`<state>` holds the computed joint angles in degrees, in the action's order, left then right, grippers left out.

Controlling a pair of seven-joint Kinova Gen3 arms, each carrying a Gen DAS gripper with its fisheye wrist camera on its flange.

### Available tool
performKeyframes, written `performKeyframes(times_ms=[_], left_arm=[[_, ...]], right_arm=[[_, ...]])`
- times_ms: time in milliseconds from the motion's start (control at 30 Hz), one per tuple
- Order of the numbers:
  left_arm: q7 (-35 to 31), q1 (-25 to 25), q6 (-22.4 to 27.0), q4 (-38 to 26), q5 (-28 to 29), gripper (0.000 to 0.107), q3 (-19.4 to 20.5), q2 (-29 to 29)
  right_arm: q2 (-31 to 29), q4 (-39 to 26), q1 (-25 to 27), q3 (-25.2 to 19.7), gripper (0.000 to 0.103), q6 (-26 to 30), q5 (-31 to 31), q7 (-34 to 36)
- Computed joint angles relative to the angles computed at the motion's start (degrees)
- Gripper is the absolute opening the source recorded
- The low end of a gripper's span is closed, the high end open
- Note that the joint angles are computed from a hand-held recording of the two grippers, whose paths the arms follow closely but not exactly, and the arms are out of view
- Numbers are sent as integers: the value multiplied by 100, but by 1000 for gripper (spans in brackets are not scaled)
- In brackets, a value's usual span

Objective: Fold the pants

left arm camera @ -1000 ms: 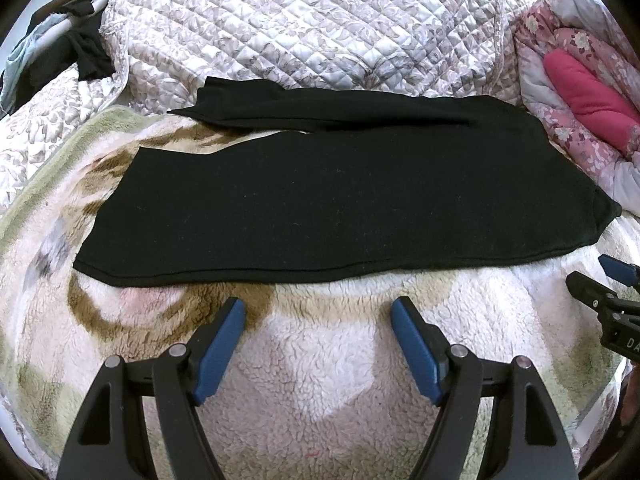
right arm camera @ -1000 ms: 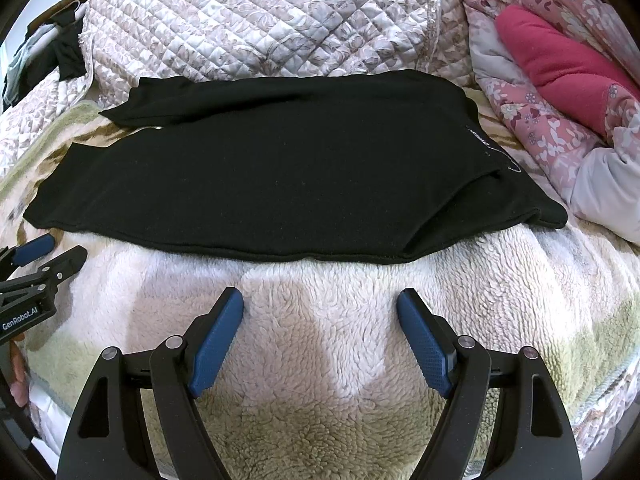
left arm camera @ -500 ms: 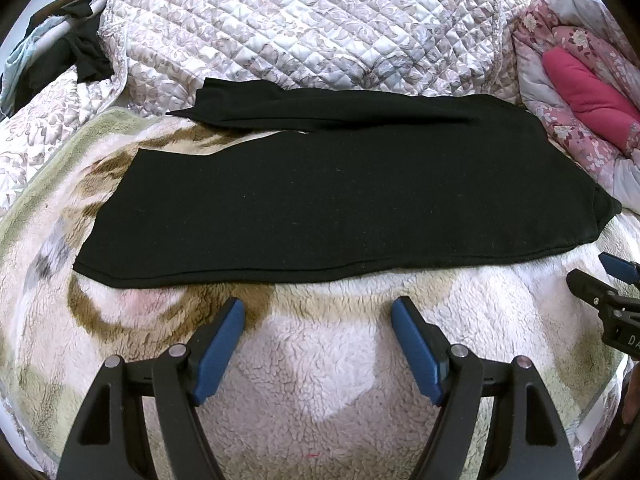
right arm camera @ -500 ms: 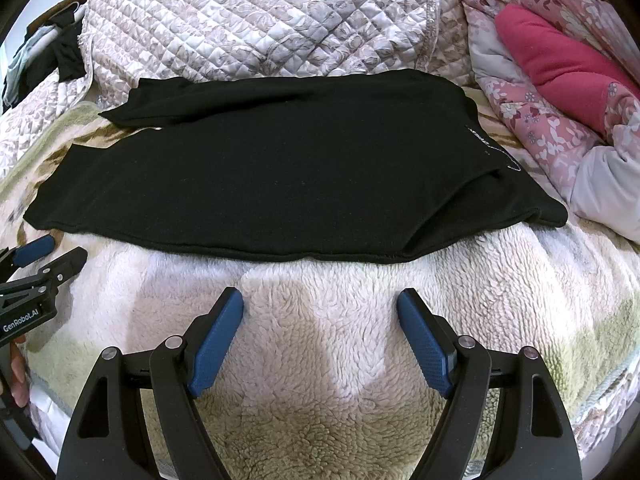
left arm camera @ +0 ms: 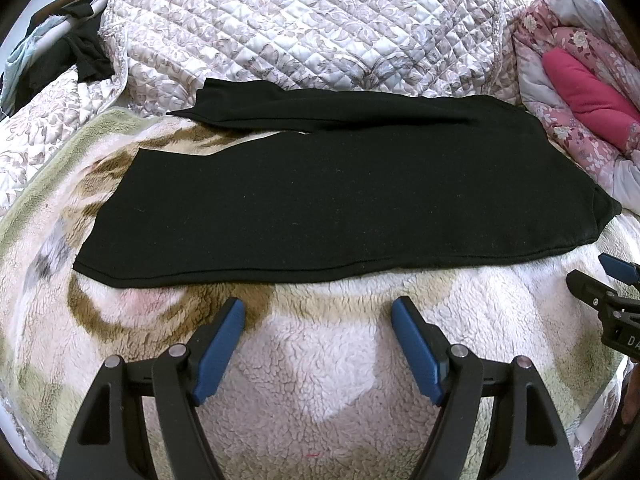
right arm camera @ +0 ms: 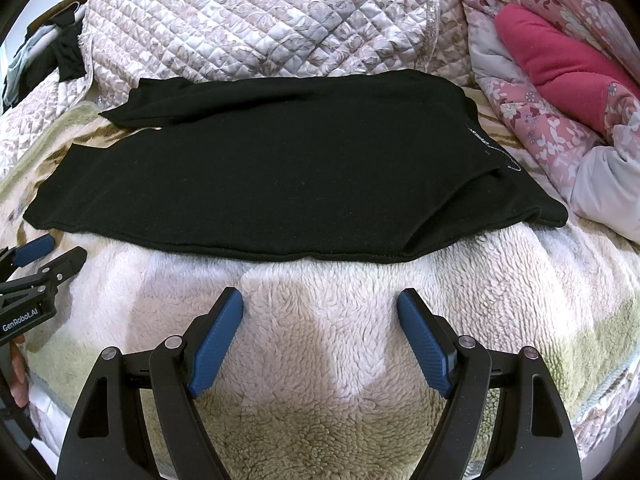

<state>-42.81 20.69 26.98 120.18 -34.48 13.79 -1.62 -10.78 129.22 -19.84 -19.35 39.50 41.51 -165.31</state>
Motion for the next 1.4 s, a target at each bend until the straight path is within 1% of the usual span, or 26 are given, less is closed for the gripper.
performKeyframes(times_ms=[1400], left_arm=[[148,23,-5,36,-128,79,24,-8]], right_arm=[[2,3,12,-3,80,-12,-3,6]])
